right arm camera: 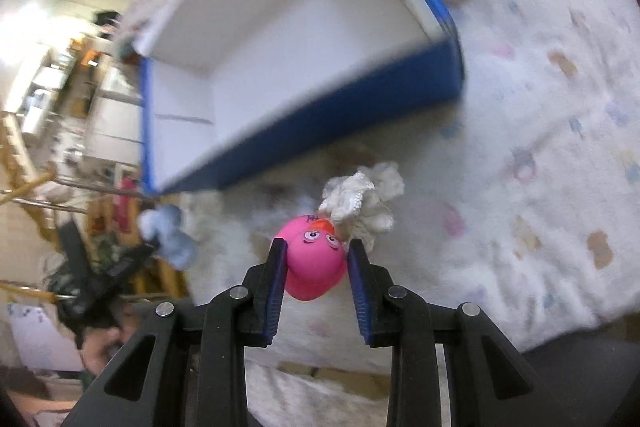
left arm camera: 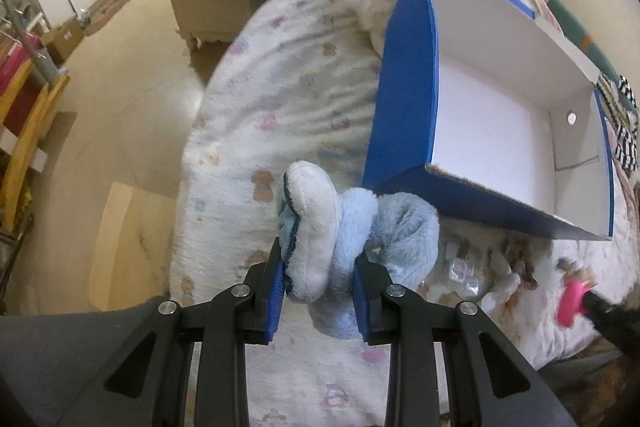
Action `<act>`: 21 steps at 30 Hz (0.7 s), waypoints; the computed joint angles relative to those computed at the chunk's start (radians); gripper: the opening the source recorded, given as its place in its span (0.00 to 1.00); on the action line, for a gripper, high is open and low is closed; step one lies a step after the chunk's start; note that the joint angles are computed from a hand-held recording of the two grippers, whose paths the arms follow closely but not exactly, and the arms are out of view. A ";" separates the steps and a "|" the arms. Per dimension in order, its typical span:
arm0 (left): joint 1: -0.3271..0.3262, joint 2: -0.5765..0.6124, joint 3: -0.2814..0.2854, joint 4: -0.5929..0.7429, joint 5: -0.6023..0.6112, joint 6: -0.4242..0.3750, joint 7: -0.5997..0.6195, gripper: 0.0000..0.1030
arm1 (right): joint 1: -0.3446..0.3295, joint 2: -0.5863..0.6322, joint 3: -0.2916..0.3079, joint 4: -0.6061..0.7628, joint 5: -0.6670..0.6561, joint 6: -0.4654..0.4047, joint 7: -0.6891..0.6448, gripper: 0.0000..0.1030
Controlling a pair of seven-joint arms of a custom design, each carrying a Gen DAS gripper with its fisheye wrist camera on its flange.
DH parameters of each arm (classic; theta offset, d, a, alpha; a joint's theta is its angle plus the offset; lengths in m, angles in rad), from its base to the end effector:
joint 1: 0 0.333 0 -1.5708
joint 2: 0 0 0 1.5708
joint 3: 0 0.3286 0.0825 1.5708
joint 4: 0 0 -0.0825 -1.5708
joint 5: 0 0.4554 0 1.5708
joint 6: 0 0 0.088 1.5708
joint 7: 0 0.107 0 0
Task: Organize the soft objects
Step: 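Lift the blue socks and pink toy with both grippers over the box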
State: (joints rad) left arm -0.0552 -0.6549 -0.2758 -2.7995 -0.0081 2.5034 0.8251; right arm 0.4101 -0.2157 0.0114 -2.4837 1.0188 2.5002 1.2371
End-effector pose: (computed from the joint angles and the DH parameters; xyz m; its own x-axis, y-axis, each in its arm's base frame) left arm 0.3954 -0.1216 0.3882 0.4119 -0.9049 0.1071 -0.8361 -0.4220 -0.3506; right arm 0.4774 0.2079 0.3563 0.0409 -0.7712 -0.6353 -0.9847 0.0765 -0.1563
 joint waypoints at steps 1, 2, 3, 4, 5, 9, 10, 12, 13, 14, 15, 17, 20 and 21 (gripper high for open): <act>0.010 -0.014 -0.016 -0.003 0.015 0.003 -0.017 0.26 | 0.010 -0.003 -0.008 0.003 0.056 0.010 -0.050 0.31; 0.019 -0.028 -0.031 -0.006 0.032 0.008 -0.032 0.26 | 0.015 -0.005 -0.007 0.009 0.084 0.024 -0.086 0.31; 0.025 -0.036 -0.044 -0.007 0.049 0.010 -0.043 0.26 | 0.011 -0.010 0.004 0.014 0.053 0.041 -0.077 0.31; 0.027 -0.041 -0.051 -0.006 0.062 0.010 -0.049 0.26 | 0.006 -0.005 0.022 0.019 -0.016 0.066 -0.041 0.31; 0.027 -0.043 -0.055 -0.005 0.072 0.010 -0.052 0.26 | 0.000 0.011 0.035 0.028 -0.093 0.067 0.011 0.31; 0.015 -0.026 -0.052 0.005 0.081 0.006 -0.057 0.26 | -0.014 0.114 0.070 0.080 -0.364 0.048 0.222 0.32; 0.012 -0.019 -0.050 0.008 0.081 0.008 -0.057 0.26 | -0.012 0.139 0.068 0.095 -0.360 0.041 0.229 0.32; 0.006 -0.008 -0.050 0.014 0.084 0.012 -0.056 0.26 | -0.017 0.169 0.071 0.119 -0.373 0.026 0.241 0.32; 0.006 -0.003 -0.049 0.015 0.087 0.017 -0.054 0.26 | -0.020 0.179 0.075 0.124 -0.385 0.028 0.262 0.34; 0.007 -0.001 -0.050 0.016 0.092 0.020 -0.055 0.26 | -0.025 0.185 0.076 0.128 -0.382 0.019 0.275 0.35; 0.008 0.000 -0.051 0.017 0.095 0.023 -0.056 0.26 | -0.027 0.199 0.079 0.138 -0.369 0.011 0.287 0.43; 0.006 -0.002 -0.047 0.015 0.096 0.026 -0.054 0.26 | -0.033 0.198 0.086 0.126 -0.331 0.012 0.293 0.53; 0.002 0.004 -0.037 0.013 0.087 0.031 -0.051 0.26 | -0.044 0.200 0.081 0.112 -0.286 -0.010 0.287 0.56; -0.001 0.007 -0.034 0.013 0.081 0.033 -0.048 0.26 | -0.049 0.208 0.079 0.116 -0.276 -0.026 0.295 0.58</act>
